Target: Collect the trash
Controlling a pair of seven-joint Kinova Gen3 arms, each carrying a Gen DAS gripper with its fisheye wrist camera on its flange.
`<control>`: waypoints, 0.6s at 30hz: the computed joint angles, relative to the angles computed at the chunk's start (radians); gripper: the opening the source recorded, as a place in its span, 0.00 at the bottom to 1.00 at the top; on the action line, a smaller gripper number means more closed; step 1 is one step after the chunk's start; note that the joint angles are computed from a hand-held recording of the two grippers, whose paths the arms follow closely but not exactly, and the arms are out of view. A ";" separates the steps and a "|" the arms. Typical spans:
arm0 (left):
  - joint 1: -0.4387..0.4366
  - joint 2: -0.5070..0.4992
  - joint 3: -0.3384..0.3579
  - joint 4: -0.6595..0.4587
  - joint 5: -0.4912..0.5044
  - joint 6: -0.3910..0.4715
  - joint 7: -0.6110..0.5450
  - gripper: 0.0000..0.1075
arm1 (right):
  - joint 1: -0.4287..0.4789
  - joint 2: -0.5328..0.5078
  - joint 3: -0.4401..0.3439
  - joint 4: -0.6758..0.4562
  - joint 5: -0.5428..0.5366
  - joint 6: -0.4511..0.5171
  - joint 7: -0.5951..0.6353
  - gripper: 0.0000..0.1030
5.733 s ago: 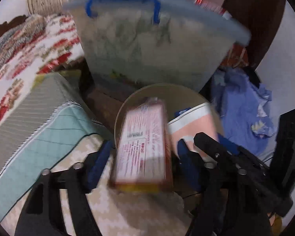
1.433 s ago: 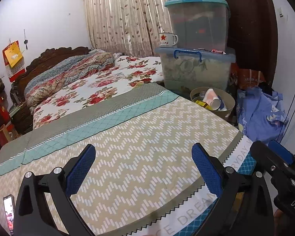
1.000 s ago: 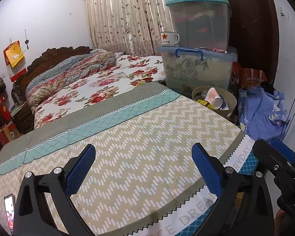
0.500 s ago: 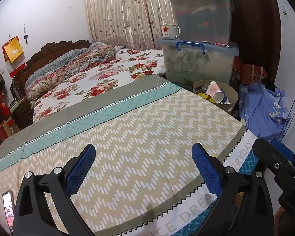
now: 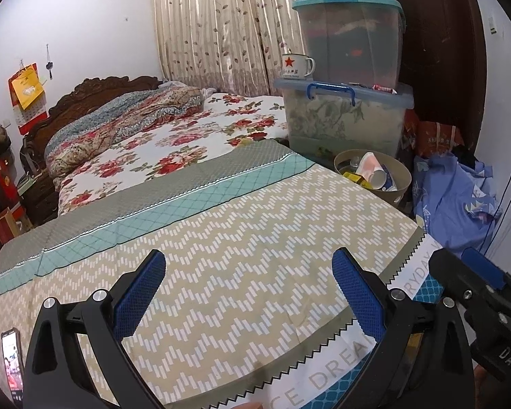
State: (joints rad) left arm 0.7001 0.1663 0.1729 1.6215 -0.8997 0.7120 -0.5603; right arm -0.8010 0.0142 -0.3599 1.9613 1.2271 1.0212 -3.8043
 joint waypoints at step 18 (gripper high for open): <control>-0.018 -0.013 0.002 0.017 -0.032 0.017 0.081 0.88 | 0.010 0.002 0.009 -0.016 -0.038 -0.022 0.026 0.83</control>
